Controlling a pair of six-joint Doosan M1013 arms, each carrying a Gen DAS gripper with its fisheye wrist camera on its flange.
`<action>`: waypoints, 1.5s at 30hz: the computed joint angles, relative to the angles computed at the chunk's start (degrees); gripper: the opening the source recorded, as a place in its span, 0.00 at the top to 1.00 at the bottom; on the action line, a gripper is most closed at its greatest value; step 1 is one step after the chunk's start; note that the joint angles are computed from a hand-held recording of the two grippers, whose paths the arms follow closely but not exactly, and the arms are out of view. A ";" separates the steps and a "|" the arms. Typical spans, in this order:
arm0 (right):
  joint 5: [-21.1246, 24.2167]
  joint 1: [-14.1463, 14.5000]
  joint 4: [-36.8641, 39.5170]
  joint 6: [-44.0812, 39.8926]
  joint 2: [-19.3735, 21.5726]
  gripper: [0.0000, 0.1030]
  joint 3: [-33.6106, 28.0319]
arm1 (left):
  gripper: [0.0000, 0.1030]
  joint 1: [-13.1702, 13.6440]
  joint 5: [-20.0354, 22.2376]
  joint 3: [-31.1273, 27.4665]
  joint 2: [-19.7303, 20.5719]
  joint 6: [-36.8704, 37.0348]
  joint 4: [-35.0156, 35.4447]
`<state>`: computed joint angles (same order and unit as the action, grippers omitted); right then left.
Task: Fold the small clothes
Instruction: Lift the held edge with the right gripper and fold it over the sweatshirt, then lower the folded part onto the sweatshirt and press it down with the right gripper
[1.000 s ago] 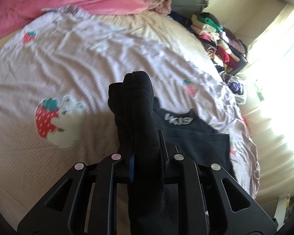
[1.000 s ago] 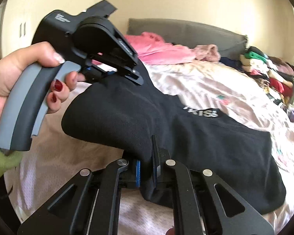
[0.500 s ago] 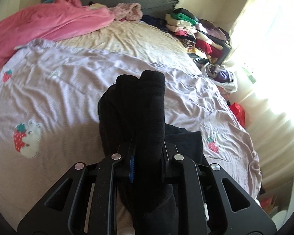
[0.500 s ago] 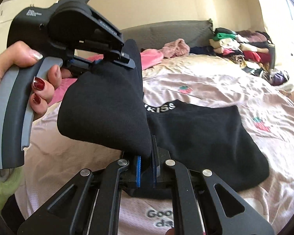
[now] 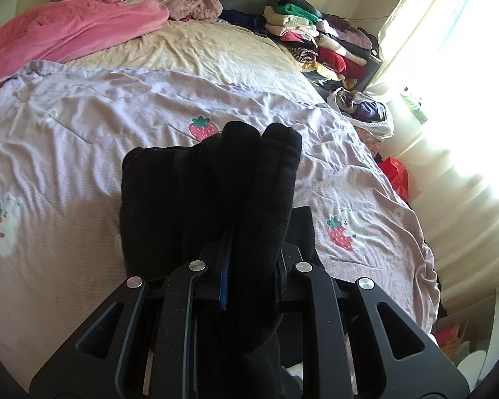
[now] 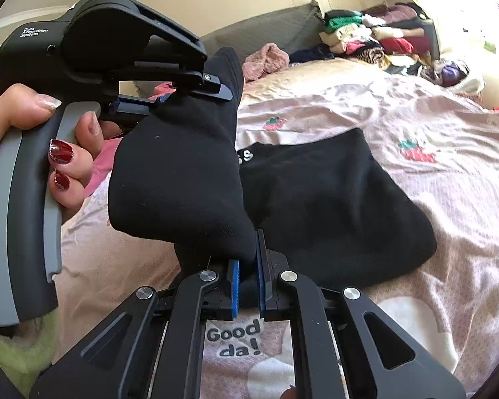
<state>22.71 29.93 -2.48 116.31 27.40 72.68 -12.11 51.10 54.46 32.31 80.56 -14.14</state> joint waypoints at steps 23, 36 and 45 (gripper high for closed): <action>2.04 -1.18 4.87 -1.85 -0.05 0.93 0.91 | 0.86 -1.32 0.06 -0.93 2.18 -1.34 -0.65; 4.32 -2.06 3.55 3.28 -0.71 0.92 1.99 | 0.37 1.21 -2.04 2.85 -0.04 3.95 -9.62; 0.37 -4.16 12.22 -0.84 -3.98 0.71 5.33 | 0.37 2.68 -2.47 7.39 -1.69 -2.22 3.69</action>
<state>23.08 25.77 9.74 115.47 23.43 78.01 -9.42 48.63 61.86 30.62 78.34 -10.45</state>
